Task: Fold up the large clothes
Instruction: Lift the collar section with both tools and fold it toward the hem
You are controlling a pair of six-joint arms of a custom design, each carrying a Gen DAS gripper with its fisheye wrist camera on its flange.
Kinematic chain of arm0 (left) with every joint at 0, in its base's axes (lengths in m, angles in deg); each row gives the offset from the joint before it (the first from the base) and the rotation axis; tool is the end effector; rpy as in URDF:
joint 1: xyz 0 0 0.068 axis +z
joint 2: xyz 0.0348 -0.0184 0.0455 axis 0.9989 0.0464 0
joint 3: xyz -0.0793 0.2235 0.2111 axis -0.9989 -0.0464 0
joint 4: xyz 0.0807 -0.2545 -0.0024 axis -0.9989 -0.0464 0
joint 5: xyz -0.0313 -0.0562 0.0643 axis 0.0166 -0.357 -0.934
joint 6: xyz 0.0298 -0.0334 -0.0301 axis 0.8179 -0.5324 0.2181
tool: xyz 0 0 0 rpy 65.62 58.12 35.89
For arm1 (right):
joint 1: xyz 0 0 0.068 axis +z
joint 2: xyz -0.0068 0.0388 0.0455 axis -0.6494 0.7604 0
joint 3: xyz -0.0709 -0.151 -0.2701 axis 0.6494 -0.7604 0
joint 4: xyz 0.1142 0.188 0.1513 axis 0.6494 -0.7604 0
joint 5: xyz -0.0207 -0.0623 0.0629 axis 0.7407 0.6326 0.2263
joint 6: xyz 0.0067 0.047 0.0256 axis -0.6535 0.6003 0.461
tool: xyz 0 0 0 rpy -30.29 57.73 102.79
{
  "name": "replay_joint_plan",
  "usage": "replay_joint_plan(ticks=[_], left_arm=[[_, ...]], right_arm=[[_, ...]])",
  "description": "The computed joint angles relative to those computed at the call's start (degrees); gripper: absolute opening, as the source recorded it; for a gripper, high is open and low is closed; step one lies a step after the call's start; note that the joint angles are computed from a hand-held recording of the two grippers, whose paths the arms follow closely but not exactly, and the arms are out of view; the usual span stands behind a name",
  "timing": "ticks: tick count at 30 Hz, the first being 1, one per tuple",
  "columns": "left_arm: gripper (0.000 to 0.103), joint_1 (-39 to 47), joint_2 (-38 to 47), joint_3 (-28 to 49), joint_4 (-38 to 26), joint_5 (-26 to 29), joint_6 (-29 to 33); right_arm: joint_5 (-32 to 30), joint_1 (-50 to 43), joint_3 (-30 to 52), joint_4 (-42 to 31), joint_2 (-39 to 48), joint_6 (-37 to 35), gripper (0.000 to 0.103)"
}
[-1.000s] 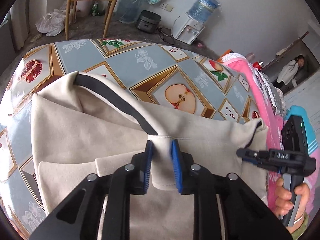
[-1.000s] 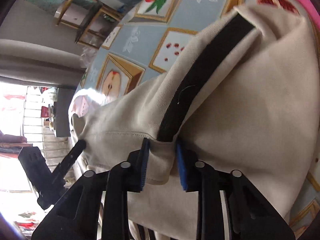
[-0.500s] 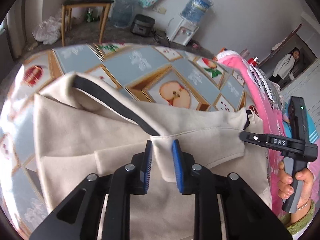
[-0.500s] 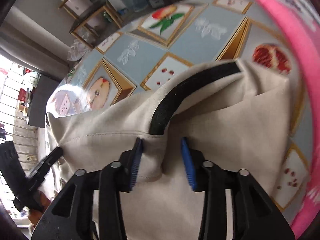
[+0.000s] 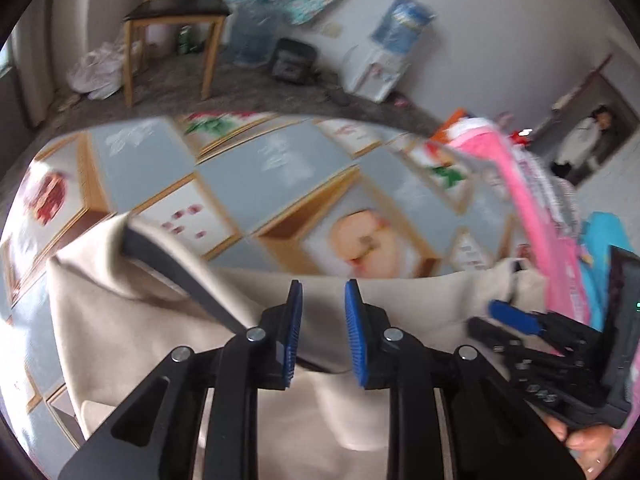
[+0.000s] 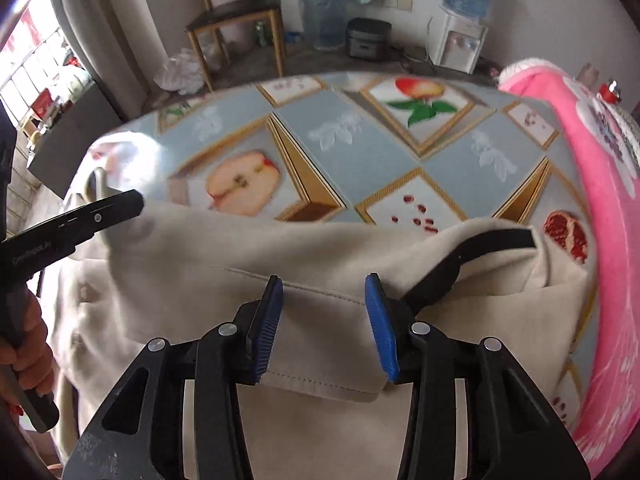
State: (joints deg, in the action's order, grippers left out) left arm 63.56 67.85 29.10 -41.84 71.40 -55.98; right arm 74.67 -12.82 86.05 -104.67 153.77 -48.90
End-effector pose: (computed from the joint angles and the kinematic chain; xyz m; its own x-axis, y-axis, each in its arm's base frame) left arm 0.3468 -0.1654 0.1470 -0.8672 0.2101 -0.4514 0.3929 0.8457 -0.3611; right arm 0.2646 0.1298 0.1853 -0.8878 0.2151 -0.4069 0.2116 0.9758 0.0541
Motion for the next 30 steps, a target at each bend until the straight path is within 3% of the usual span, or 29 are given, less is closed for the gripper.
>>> replay_joint_plan(ticks=[4, 10, 12, 15, 20, 24, 29, 30], left_arm=[[0.016, 4.1, 2.0, -1.1, 1.5, 5.3, -1.3], [0.016, 1.5, -7.6, -6.8, 3.7, 2.6, 5.2], [0.016, -0.9, -10.8, -9.0, 4.4, 2.2, 8.5], [0.016, -5.8, -9.2, -8.2, 1.2, -2.7, 10.3], [0.016, -8.8, -9.0, -10.0, 1.9, -9.7, 11.0], [0.016, -9.3, -13.7, -12.2, 2.6, -10.2, 13.1], [0.017, -11.0, -8.5, -8.4, -3.3, -17.4, 10.1], [0.017, -10.4, -8.0, -8.9, -2.7, -16.5, 9.3]], right_arm=[[-1.6, -0.3, -0.9, 0.2, -1.8, 0.1, 0.04], [-1.1, 3.4, -1.6, -0.2, -8.6, 0.6, 0.043], [-0.4, 4.5, -1.6, -0.4, -6.9, 0.8, 0.043], [-0.8, 4.7, -1.4, -1.0, -0.6, 2.5, 0.043], [0.8, 6.8, -1.5, -1.4, -3.5, 4.9, 0.043], [4.4, 8.0, -2.4, -1.2, -6.7, 4.7, 0.047], [2.1, 5.5, -2.8, 0.5, -1.5, 7.9, 0.049], [3.7, 6.4, -2.6, 0.3, -1.2, 8.5, 0.049]])
